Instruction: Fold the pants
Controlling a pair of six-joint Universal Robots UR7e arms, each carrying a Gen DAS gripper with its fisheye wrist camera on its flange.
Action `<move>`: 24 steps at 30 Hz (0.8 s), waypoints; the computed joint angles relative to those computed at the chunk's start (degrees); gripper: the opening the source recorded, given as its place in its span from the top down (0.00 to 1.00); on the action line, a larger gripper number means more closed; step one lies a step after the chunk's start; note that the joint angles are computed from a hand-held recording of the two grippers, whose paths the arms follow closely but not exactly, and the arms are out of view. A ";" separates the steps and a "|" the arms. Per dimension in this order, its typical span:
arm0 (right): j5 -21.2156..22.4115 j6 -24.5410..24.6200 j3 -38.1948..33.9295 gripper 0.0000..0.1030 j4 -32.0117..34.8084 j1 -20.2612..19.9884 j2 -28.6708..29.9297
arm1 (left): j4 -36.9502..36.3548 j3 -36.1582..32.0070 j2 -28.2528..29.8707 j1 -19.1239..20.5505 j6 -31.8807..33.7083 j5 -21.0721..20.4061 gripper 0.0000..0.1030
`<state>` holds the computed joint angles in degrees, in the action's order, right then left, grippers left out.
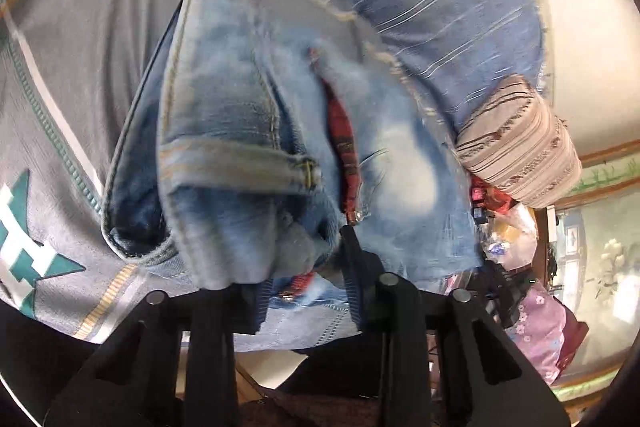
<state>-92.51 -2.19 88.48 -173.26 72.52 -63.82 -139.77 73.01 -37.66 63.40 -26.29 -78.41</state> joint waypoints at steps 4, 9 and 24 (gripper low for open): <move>-3.54 -6.83 1.95 0.97 -3.98 1.76 -1.45 | 3.40 1.26 -0.38 0.74 -1.23 -0.59 0.73; -6.04 0.55 5.39 0.97 -0.74 -2.54 -1.43 | 7.57 2.04 -0.62 2.65 -2.11 -2.90 0.75; -10.89 -11.43 1.79 0.44 7.22 10.33 0.66 | -1.21 1.06 -4.75 2.81 11.78 0.57 0.26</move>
